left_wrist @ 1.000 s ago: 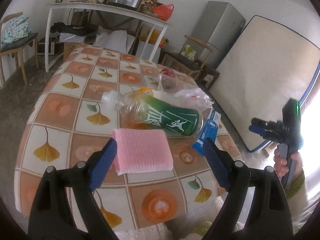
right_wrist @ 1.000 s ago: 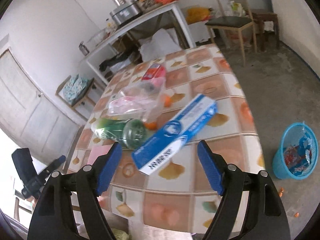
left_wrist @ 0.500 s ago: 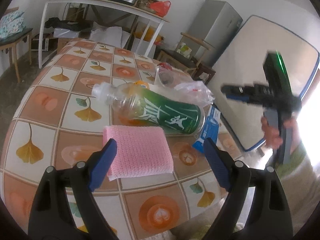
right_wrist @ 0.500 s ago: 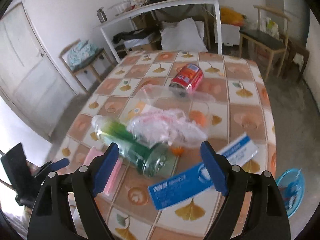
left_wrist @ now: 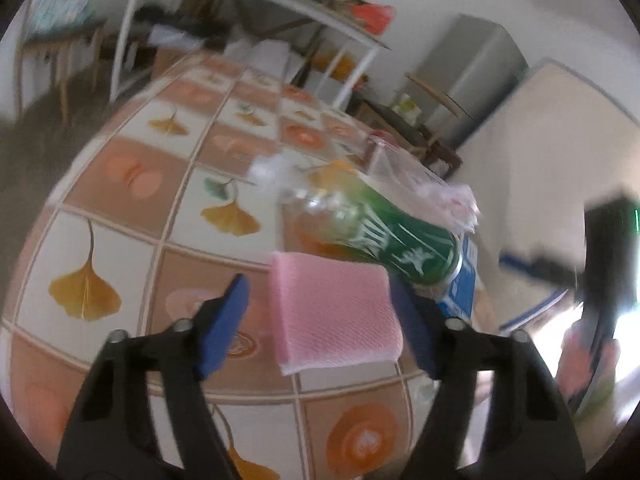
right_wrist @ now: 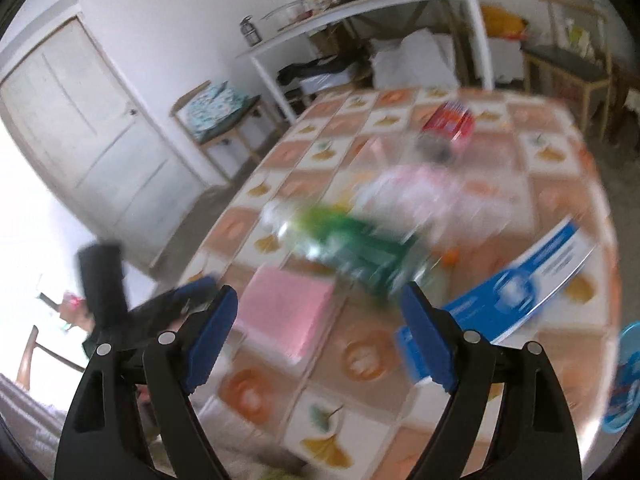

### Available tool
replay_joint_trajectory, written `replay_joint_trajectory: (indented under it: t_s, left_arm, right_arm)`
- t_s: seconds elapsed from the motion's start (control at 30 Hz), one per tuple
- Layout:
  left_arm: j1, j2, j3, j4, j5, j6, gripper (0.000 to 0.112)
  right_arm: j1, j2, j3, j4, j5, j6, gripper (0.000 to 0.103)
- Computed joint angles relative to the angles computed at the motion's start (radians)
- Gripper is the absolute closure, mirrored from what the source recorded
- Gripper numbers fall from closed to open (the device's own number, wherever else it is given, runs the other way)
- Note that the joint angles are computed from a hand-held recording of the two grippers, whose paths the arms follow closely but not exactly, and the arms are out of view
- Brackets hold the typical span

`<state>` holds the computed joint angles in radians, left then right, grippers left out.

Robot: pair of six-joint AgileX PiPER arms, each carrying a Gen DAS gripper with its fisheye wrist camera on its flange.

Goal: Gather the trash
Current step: 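Grasp the pink sponge with the left tool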

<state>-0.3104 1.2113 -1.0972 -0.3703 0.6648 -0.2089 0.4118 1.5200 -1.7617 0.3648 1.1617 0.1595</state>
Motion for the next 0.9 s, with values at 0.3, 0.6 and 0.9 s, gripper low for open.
replay_joint_trajectory:
  t_s: [0.3, 0.6, 0.9]
  left_arm:
    - [0.046, 0.169, -0.139, -0.015, 0.097, 0.025, 0.098]
    - [0.039, 0.144, -0.072, -0.057, 0.108, 0.000, 0.112]
    - [-0.025, 0.019, 0.085, -0.100, 0.107, -0.019, 0.112]
  right_arm:
    - [0.245, 0.109, 0.049, -0.170, -0.005, 0.122, 0.047]
    - [0.241, 0.151, 0.051, -0.132, -0.001, 0.099, 0.066]
    - [0.269, 0.146, 0.032, -0.163, 0.032, 0.055, 0.073]
